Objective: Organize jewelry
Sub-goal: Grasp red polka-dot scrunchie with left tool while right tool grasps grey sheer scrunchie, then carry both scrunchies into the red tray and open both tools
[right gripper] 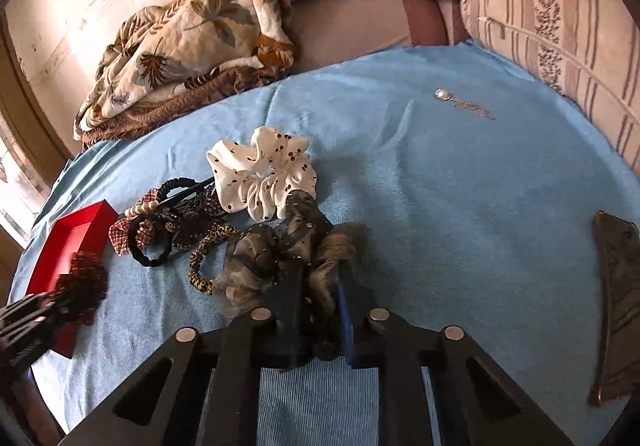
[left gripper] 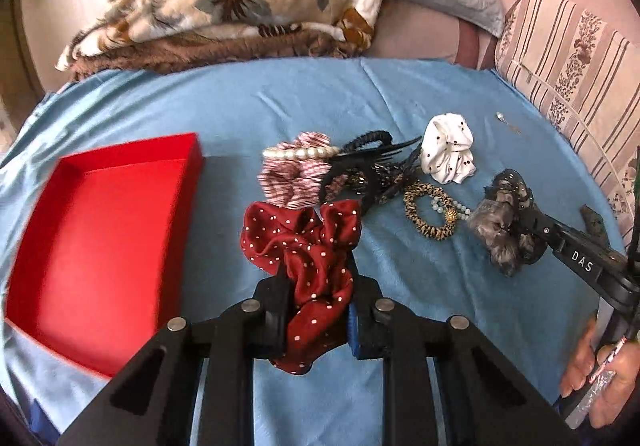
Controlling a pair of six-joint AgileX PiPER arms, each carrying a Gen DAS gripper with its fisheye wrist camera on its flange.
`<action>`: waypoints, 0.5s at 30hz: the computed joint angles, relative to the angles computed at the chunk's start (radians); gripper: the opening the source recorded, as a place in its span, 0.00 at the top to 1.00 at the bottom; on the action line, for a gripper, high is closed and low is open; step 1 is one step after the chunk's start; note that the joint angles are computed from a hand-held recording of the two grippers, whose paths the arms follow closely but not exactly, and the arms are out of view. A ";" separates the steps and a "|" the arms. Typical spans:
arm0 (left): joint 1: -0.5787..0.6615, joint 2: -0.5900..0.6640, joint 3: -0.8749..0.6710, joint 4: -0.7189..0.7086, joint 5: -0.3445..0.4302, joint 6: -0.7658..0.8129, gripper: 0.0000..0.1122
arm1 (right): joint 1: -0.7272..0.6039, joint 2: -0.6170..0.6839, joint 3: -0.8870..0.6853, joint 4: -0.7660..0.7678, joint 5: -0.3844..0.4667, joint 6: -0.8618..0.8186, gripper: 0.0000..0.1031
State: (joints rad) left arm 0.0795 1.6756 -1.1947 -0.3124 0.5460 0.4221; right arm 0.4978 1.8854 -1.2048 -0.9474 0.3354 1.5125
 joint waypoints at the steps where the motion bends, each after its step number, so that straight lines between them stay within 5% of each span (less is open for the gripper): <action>1: 0.013 -0.023 0.016 -0.002 -0.003 0.009 0.82 | 0.012 -0.011 0.015 -0.042 0.012 0.048 0.90; 6: 0.104 -0.121 0.076 -0.039 -0.016 0.094 0.81 | 0.122 -0.064 0.073 -0.240 0.139 0.270 0.93; 15: 0.307 -0.159 0.087 -0.144 0.008 0.254 0.81 | 0.236 -0.148 0.094 -0.157 0.177 0.262 0.95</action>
